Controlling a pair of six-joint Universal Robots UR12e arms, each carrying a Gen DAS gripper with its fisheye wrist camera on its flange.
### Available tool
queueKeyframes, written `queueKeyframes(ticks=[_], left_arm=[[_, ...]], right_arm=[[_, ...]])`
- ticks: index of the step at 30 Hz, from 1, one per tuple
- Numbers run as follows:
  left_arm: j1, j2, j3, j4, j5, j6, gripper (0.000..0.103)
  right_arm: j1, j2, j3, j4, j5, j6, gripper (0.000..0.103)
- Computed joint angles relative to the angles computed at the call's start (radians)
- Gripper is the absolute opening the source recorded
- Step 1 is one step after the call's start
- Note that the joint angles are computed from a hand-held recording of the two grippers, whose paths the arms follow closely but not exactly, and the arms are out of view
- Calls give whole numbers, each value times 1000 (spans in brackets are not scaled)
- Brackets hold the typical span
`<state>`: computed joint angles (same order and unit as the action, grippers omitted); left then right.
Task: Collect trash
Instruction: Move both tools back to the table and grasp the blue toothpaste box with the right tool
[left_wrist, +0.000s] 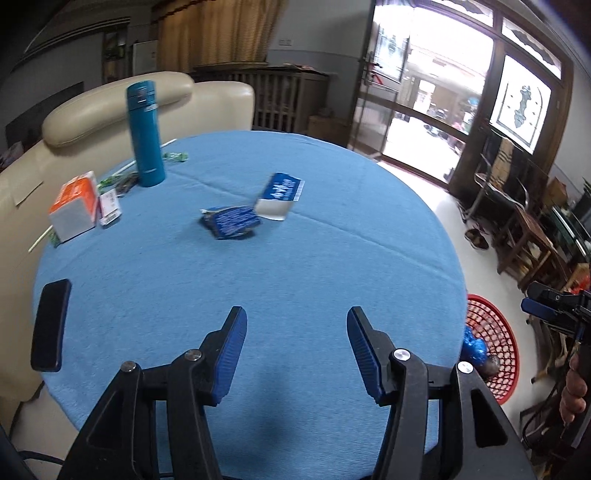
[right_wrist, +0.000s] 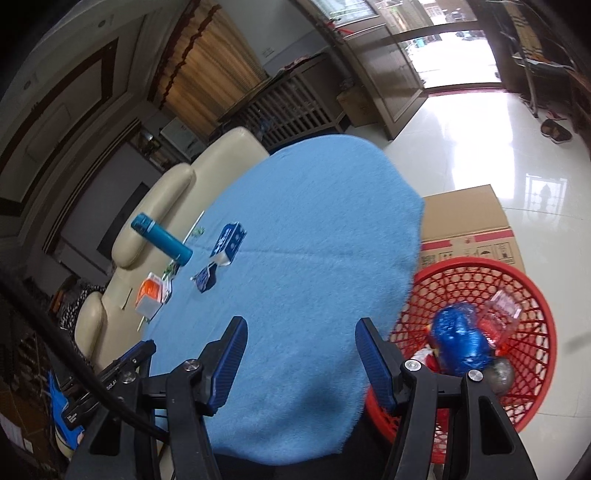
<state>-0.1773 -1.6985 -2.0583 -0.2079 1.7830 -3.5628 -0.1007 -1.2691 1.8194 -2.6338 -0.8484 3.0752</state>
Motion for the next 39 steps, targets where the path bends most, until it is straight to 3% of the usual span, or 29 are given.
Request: queueKeyframes(ticks=[10,17,22,26,32,34,36,39], left_arm=[[67,12,-46,3,101,-22,62],[115,18,-67,3,106,-20,65],[140,14,-77,20,104,13,68],[165,20,-87,28,67,14,68],[195,18,-84,25,18,50,71],[204,13,-74,25,-4,76,72],[213,3,-61,35,-25,111,74],[225,-21,-29,32,-53,133,77]], right_arm=[[174,128,-208,136,-105,-80,65],[264,268,-424,261,-141,12,65],[315,371,-593,316,-197,108,71],[354,453,-728,404,-274,156,73],[415,547,-884,545,-486,201,73],[422,558,-892,546,-512,195,71],[419,549,-863,502,-502,168,60],[409,524,-814,456,-504,128,59]])
